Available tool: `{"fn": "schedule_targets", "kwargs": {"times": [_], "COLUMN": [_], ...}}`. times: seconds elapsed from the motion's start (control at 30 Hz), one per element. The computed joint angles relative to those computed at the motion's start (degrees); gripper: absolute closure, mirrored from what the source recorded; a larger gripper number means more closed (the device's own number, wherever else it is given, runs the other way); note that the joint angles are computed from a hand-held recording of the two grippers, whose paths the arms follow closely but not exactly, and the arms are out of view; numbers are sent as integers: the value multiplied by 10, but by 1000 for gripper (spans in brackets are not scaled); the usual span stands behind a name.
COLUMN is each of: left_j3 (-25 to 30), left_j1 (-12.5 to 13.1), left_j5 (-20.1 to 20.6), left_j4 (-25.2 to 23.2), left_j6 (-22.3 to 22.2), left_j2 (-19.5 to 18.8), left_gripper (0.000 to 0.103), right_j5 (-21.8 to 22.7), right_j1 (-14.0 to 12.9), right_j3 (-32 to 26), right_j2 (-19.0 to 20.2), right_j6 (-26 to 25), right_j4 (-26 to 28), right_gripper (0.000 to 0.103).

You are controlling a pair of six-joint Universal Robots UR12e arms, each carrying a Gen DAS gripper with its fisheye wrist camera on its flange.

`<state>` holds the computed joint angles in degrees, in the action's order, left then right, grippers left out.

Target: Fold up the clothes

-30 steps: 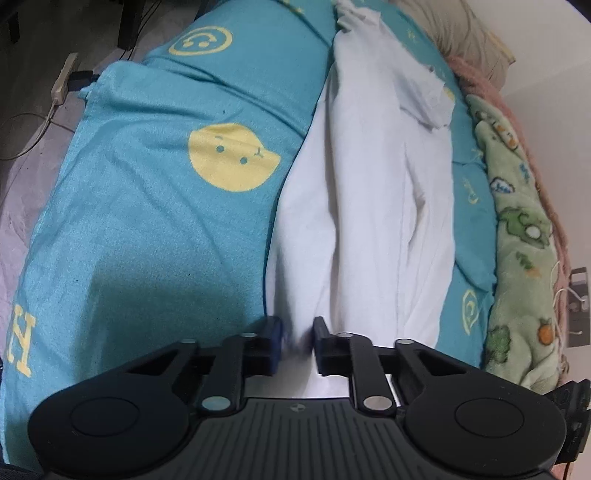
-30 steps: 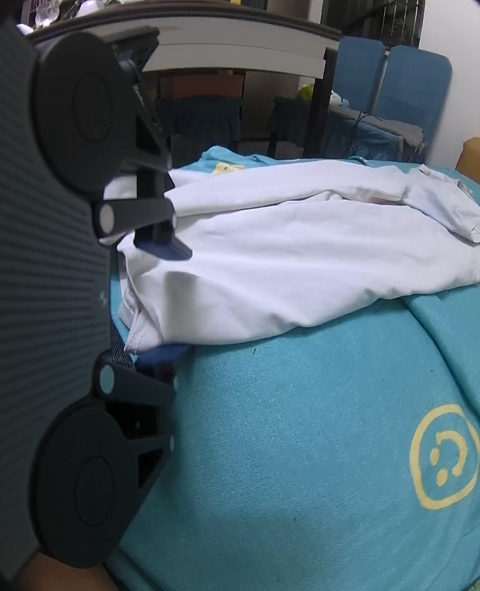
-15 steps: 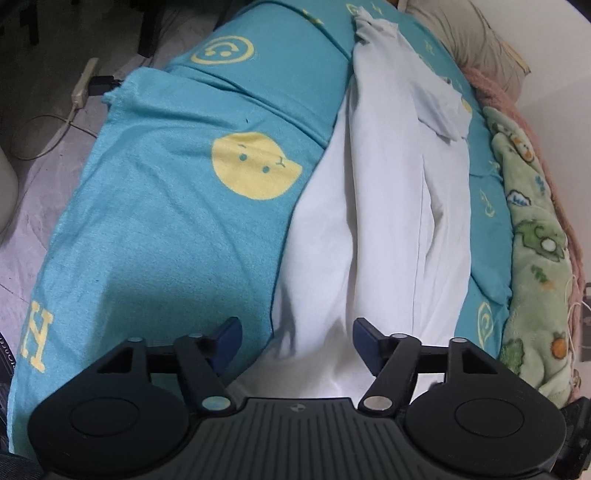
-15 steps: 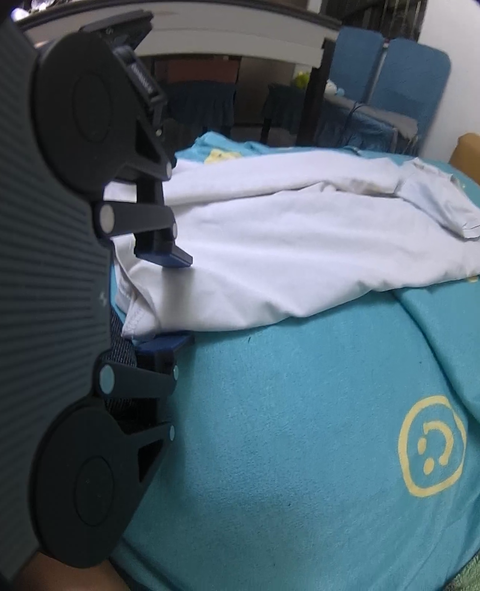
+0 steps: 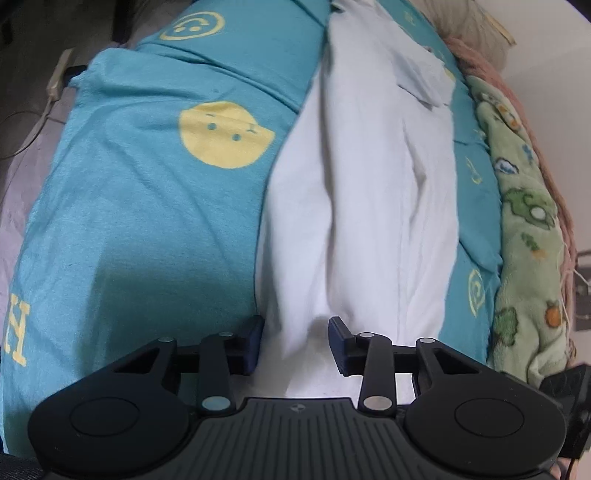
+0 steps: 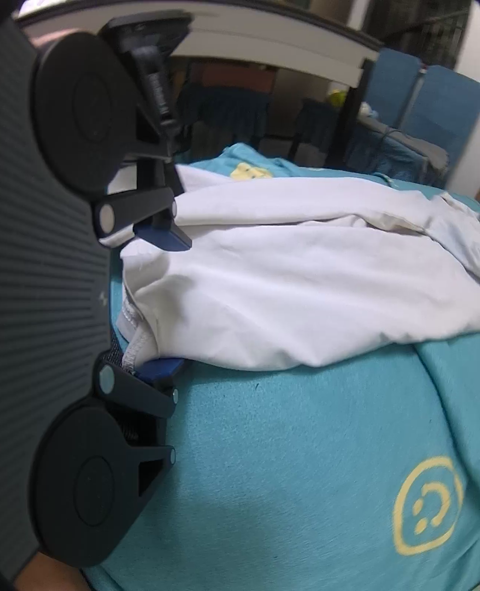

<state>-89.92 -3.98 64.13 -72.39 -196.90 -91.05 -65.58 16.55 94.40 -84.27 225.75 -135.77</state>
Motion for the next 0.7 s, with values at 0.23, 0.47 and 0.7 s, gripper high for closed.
{"fn": "schedule_targets", "kwargs": {"times": [0.23, 0.47, 0.7], "left_j3": [-2, -38, -61], "left_j1": [-1, 9, 21], "left_j5": [-12, -20, -46], "left_j4": [-1, 105, 222], "left_j6": [16, -38, -150], "left_j2": [4, 30, 59], "left_gripper": [69, 97, 98], "right_j5": [-81, -96, -146], "right_j1": [28, 26, 30], "right_j3": [-35, -16, -9], "right_j2": [10, -10, -34], "right_j6": [-81, -60, -21], "right_j4": [61, -18, -51], "right_gripper": [85, 92, 93]}}
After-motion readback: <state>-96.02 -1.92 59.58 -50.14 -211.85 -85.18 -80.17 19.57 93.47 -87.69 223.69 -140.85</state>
